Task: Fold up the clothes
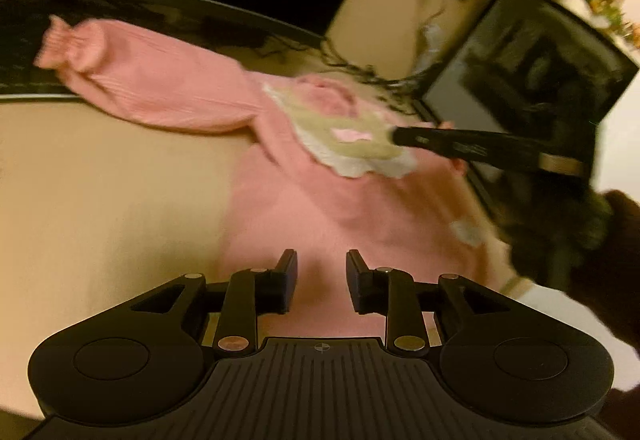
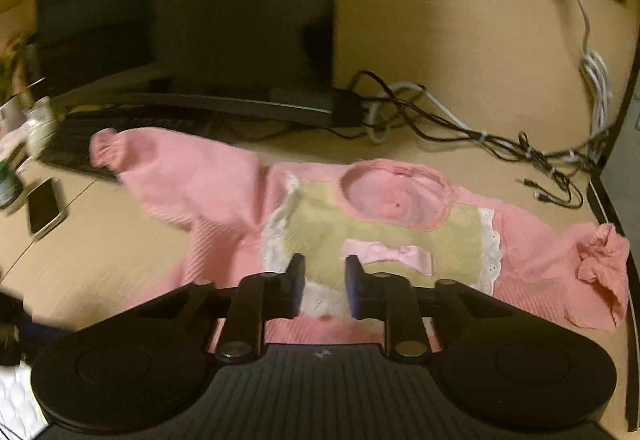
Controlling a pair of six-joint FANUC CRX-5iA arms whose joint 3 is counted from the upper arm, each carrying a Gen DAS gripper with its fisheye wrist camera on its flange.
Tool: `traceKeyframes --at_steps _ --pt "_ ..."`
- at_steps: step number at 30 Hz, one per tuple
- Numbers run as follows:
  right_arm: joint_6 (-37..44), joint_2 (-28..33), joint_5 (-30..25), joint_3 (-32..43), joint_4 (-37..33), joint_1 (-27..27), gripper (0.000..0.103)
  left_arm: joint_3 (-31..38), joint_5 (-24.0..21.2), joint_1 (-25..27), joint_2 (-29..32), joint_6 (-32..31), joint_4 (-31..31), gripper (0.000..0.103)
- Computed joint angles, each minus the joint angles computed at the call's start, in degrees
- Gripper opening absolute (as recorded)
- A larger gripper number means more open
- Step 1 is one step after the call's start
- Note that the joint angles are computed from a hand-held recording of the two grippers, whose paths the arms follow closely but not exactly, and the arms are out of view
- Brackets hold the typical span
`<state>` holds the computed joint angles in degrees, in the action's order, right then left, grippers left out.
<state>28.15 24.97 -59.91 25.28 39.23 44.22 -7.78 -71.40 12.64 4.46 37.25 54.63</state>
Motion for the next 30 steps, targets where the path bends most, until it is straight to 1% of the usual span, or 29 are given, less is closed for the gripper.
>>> traceKeyframes --at_steps 3,5,7,8,9,11,12,14,15,16,17,18,19,21,23,24,26,30 --pt "2.1 2.4 0.2 3.7 -2.7 -2.1 0.02 0.7 0.0 -1.0 2.1 3.8 -0.6 0.028" --pt "6.3 3.8 2.6 5.3 -4.6 -3.8 0.02 1.1 -0.5 -1.4 3.5 6.6 -0.4 0.028" --pt "11.3 5.2 5.4 7.1 -7.1 -5.7 0.021 0.5 0.6 -2.0 3.5 8.2 -0.6 0.028" --pt "13.5 6.0 7.1 8.0 -9.1 -6.8 0.023 0.5 1.5 -2.4 3.6 9.4 -1.1 0.029" --pt "15.2 6.8 9.0 8.7 -10.9 -7.9 0.028 0.7 2.6 -2.8 3.5 11.6 -2.2 0.029" --pt "18.7 8.7 11.8 10.6 -14.9 -9.9 0.032 1.6 3.8 -3.6 3.7 17.3 -4.5 0.028" --pt "20.8 9.6 12.8 11.9 -17.3 -10.8 0.033 1.8 4.3 -3.9 3.7 18.9 -4.9 0.028" --pt "25.2 12.0 13.2 15.2 -22.3 -12.5 0.038 2.1 5.2 -4.4 3.7 21.7 -5.6 0.026" --pt "26.9 13.0 12.8 16.7 -24.6 -13.1 0.039 2.2 5.7 -4.6 3.6 23.3 -6.1 0.023" --pt "29.1 13.5 12.9 17.6 -27.2 -13.7 0.038 2.3 6.0 -4.8 3.6 25.3 -6.5 0.022" --pt "33.1 13.5 13.1 18.6 -30.7 -14.2 0.03 2.5 6.3 -4.9 3.5 27.3 -7.0 0.021" --pt "37.0 13.6 13.0 19.5 -33.4 -14.5 0.01 2.6 6.4 -4.9 3.5 28.5 -7.3 0.019" --pt "40.4 13.5 13.1 19.6 -33.1 -14.2 0.005 2.5 6.8 -5.0 3.3 29.8 -7.6 0.018" --pt "45.2 13.1 15.1 17.2 -26.5 -12.5 0.003 2.6 7.1 -5.0 3.2 31.5 -8.4 0.015" --pt "45.1 13.4 17.6 15.6 -20.7 -12.3 0.003 2.7 7.0 -4.8 3.0 32.9 -9.2 0.012" --pt "44.3 13.8 18.7 15.1 -17.7 -12.5 0.003 2.8 7.1 -4.9 3.0 33.5 -9.6 0.009" --pt "42.6 15.9 19.0 16.3 -12.5 -13.1 0.003 2.9 7.2 -4.8 2.9 34.4 -10.1 0.006" --pt "44.5 19.5 17.6 20.5 -10.7 -13.9 0.003 2.5 7.3 -4.6 2.7 35.1 -10.2 0.004"
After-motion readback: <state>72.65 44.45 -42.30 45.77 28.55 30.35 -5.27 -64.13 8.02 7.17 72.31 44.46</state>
